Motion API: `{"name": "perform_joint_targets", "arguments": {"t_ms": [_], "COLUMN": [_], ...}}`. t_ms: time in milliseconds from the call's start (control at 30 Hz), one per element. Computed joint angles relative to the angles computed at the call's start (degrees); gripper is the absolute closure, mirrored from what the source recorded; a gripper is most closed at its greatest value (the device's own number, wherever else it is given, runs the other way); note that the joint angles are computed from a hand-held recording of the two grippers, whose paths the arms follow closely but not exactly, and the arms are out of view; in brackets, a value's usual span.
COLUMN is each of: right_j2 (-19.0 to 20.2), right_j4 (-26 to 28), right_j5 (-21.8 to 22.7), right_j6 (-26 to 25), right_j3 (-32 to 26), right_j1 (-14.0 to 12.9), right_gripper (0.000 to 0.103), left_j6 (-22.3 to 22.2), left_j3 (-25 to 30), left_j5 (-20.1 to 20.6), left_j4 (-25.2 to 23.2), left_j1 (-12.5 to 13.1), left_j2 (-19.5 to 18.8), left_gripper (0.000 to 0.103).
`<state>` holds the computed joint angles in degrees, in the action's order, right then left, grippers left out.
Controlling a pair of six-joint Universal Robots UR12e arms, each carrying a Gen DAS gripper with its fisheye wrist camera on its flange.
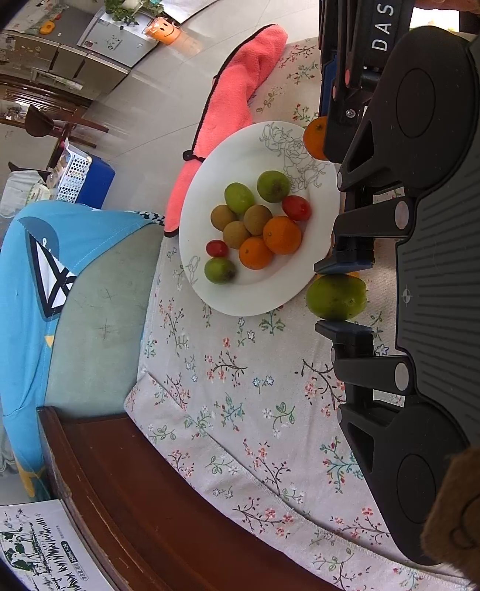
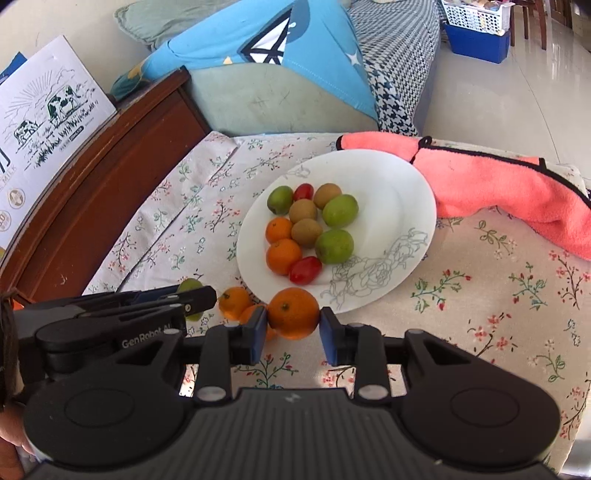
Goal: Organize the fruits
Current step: 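Lift and carry the mandarin and the lime over the plate, then open right tool to drop the mandarin while left tool releases the lime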
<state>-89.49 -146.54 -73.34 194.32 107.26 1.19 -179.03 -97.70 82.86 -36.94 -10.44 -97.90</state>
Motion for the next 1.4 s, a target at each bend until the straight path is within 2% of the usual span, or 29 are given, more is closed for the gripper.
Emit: {"name": "perform_joint_targets", "arguments": {"t_ms": [267,500,633,1000,1400], "right_j2": [-0.1,0.4,1.3,3.9,6.0], "right_j4": [-1.2,-4.2,-3.1,-3.0,-2.6], "right_j5": [1.0,0.6,0.5,-1.4,-2.2], "right_j6": [1.5,4.5,5.8,6.1,10.0], "right_j3": [-0.7,-1.0,-1.7,-2.9,-4.1], "right_j1": [-1.9,-3.9,-4.5,-4.2,-3.8], "right_gripper": [0.072,0.072,0.072,0.072,0.072], "left_j6": [-2.4,-5.8,-7.5,-8.7,-9.1], "left_j3": [0.4,1.7,2.7,5.3,7.4], "left_j5": [-2.9,-2.0,-1.5,-0.4,0.3], "left_j4": [2.3,3.2,3.4,1.7,2.1], "left_j1": [1.1,1.1,0.8,-0.1,-1.0], "left_j2": [0.0,-1.6,-2.7,-5.9,-8.4], "left_gripper": [0.079,0.079,0.079,0.079,0.079]}}
